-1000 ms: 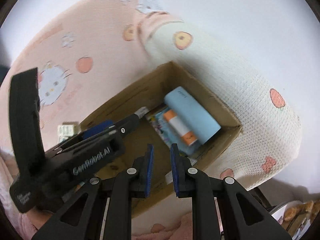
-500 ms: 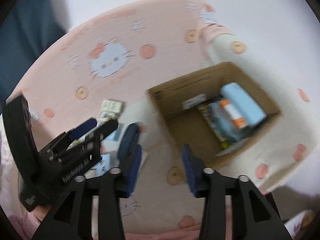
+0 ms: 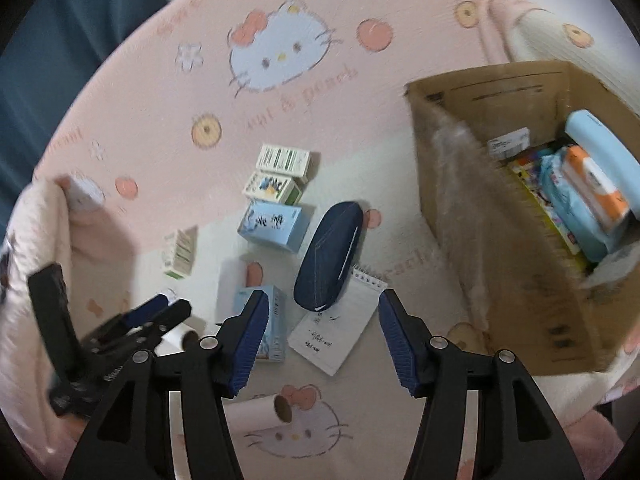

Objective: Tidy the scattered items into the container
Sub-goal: 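Lift the left gripper out of the cardboard box toward the items, then lower the open left gripper onto the dark denim pencil case, then close the left gripper on the denim pencil case and lift it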

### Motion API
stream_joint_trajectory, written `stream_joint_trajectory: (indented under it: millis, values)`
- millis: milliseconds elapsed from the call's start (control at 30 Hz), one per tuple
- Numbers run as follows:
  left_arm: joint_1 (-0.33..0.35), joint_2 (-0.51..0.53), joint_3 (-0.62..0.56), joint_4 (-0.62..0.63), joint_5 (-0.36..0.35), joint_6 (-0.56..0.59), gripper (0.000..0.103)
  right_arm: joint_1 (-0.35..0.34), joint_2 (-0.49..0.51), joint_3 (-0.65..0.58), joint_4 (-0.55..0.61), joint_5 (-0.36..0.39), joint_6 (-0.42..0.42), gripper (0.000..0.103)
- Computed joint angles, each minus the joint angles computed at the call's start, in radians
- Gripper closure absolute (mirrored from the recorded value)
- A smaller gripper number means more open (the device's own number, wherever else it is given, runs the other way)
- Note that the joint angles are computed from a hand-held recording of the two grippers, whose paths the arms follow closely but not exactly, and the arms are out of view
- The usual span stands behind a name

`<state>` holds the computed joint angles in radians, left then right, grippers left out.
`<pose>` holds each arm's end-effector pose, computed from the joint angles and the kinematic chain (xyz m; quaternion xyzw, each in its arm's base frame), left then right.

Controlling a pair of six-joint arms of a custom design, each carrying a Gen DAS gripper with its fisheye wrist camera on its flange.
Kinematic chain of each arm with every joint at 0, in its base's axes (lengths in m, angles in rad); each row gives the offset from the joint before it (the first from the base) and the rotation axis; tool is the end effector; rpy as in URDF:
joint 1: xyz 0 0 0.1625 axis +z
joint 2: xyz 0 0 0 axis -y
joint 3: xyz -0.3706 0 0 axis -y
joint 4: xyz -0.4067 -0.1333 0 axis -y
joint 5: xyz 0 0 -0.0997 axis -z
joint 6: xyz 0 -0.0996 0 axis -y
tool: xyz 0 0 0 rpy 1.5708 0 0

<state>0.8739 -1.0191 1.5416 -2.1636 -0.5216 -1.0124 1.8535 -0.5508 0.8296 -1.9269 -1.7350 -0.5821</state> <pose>-0.2485 -0.6391 0.2327 -0.1533 0.8515 -0.3976 0.3057 0.3394 -0.7488 0.1543 0.4145 -0.9056 0.0259 0.0868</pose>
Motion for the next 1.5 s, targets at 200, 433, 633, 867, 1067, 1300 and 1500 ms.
stream_joint_trajectory:
  millis: [200,433,633,867,1067,1300,1500]
  values:
    - [0.052,-0.008,0.047,-0.145,-0.099,0.105,0.041,-0.013,0.055,0.013,0.015,-0.010,0.006,0.048]
    - [0.124,0.074,-0.040,-0.229,-0.211,0.306,0.041,-0.039,0.127,-0.013,-0.026,-0.009,0.095,0.048]
    - [0.220,0.114,-0.110,-0.366,-0.401,0.317,0.042,-0.046,0.175,-0.037,-0.135,0.011,0.092,0.048]
    - [0.282,0.186,-0.213,-0.386,-0.512,0.316,0.052,-0.072,0.305,-0.235,-0.030,0.089,0.197,0.053]
    - [0.326,0.207,-0.220,-0.430,-0.623,0.265,0.052,-0.087,0.358,-0.297,-0.040,0.140,0.215,0.064]
    - [0.325,0.189,-0.179,-0.482,-0.629,0.243,0.059,-0.112,0.390,-0.349,0.021,0.214,0.222,0.078]
    - [0.305,0.142,-0.090,-0.600,-0.665,0.204,0.060,-0.111,0.324,-0.273,-0.020,0.250,0.217,0.080]
